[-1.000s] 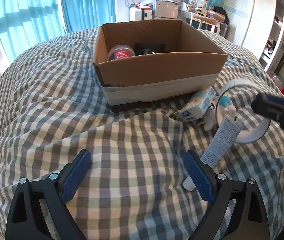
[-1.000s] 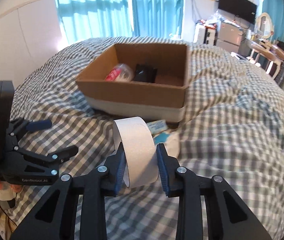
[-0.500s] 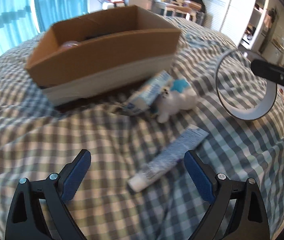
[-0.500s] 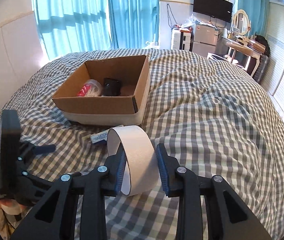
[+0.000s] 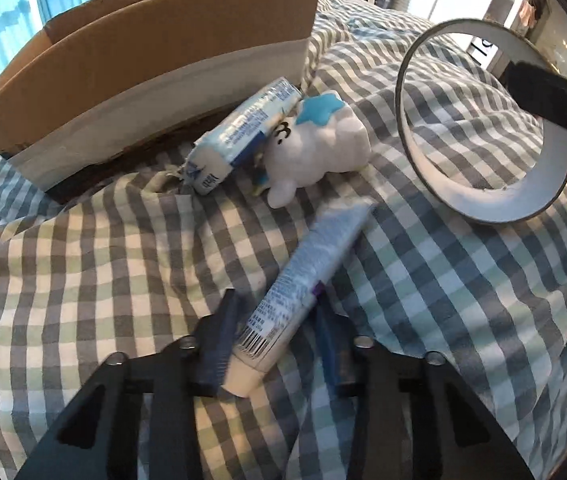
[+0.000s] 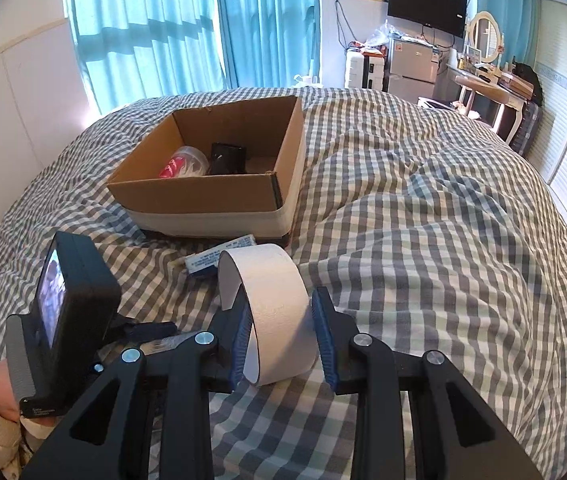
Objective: Organize objects
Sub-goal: 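Grasp the toothpaste tube with the left tool, then carry the toothpaste tube and tape roll toward the box with both tools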
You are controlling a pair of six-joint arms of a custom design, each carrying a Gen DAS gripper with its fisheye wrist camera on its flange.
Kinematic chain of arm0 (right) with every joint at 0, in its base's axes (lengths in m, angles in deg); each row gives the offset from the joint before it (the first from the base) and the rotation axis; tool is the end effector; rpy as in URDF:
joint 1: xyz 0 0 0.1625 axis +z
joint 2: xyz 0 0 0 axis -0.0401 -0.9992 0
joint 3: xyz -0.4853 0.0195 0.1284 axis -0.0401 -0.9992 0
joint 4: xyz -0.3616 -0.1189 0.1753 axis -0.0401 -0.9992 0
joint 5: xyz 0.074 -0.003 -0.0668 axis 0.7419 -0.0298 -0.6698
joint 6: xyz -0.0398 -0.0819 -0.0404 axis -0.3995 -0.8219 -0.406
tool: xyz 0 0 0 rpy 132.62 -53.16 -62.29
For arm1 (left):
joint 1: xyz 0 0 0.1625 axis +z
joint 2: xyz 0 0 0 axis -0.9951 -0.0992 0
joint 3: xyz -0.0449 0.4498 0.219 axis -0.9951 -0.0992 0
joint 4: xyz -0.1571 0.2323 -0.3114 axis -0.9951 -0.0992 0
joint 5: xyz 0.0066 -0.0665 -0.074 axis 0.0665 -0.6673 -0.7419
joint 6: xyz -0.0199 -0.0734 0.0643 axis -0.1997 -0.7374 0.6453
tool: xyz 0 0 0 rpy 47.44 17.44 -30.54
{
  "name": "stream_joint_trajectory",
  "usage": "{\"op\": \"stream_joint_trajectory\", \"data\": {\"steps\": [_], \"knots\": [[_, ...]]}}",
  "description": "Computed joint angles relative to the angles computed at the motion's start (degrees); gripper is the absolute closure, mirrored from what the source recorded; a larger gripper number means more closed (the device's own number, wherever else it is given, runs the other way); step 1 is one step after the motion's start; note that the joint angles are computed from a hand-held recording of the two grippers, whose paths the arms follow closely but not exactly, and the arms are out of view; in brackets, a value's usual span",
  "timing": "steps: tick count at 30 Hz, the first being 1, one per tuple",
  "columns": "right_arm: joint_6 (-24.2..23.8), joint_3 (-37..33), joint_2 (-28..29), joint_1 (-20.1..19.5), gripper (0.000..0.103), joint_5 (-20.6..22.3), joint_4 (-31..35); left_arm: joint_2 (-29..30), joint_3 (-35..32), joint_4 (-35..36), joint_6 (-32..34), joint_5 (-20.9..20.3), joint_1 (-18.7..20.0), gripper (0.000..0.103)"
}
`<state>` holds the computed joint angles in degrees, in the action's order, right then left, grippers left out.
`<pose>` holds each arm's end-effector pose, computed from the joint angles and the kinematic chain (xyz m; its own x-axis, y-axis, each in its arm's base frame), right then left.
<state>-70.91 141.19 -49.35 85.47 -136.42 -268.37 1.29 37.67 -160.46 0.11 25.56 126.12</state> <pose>0.0477 -0.5306 0.2390 -0.6498 -0.4605 0.6047 -0.6983 0.6759 -0.2358 -0.2675 -0.5065 -0.1178 -0.7671 0.1206 -0.6301 0.3411 0.9085 -0.2414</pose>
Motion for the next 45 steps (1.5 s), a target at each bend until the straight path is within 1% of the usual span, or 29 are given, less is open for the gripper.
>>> {"op": "stream_joint_trajectory", "data": {"steps": [3,8,15,17,19,21,25,30,34,40,45], "knots": [[-0.09,0.33,0.41,0.36,0.073,-0.39,-0.46,-0.86,1.50,-2.04,-0.66,0.55,-0.41,0.080],[-0.19,0.67,0.91,1.13,0.073,-1.38,-1.15,-2.97,4.16,-3.90,-3.15,1.99,-1.34,0.083],[-0.75,1.69,1.11,2.86,0.074,-2.83,-2.83,-5.76,8.06,-8.66,-3.73,2.69,-3.15,0.084],[-0.99,2.02,0.97,3.41,0.078,-3.19,-3.32,-6.14,9.19,-10.89,-3.64,2.55,-3.73,0.084],[-1.04,2.39,0.72,4.05,0.078,-3.24,-3.51,-6.53,9.95,-12.06,-4.36,2.99,-5.00,0.084],[-1.24,2.80,0.66,4.63,0.078,-3.48,-4.16,-6.43,9.22,-12.43,-3.94,3.61,-5.38,0.084],[-1.25,3.38,0.45,5.60,0.078,-3.73,-4.98,-7.63,10.56,-13.36,-4.45,5.07,-6.82,0.084],[-1.54,3.83,-0.46,6.66,0.079,-3.54,-5.44,-10.01,11.85,-12.84,-5.12,7.17,-8.37,0.084],[-1.96,3.86,-1.30,7.74,0.079,-3.53,-5.78,-11.59,12.26,-12.54,-5.05,8.84,-8.89,0.084],[-3.31,2.65,-1.27,10.39,0.079,-4.48,-6.36,-14.45,11.61,-9.20,-4.85,11.85,-9.17,0.084],[-4.29,-0.07,-0.11,13.02,0.079,-5.03,-6.24,-16.57,9.98,-7.47,-2.44,13.75,-8.66,0.084]]}}
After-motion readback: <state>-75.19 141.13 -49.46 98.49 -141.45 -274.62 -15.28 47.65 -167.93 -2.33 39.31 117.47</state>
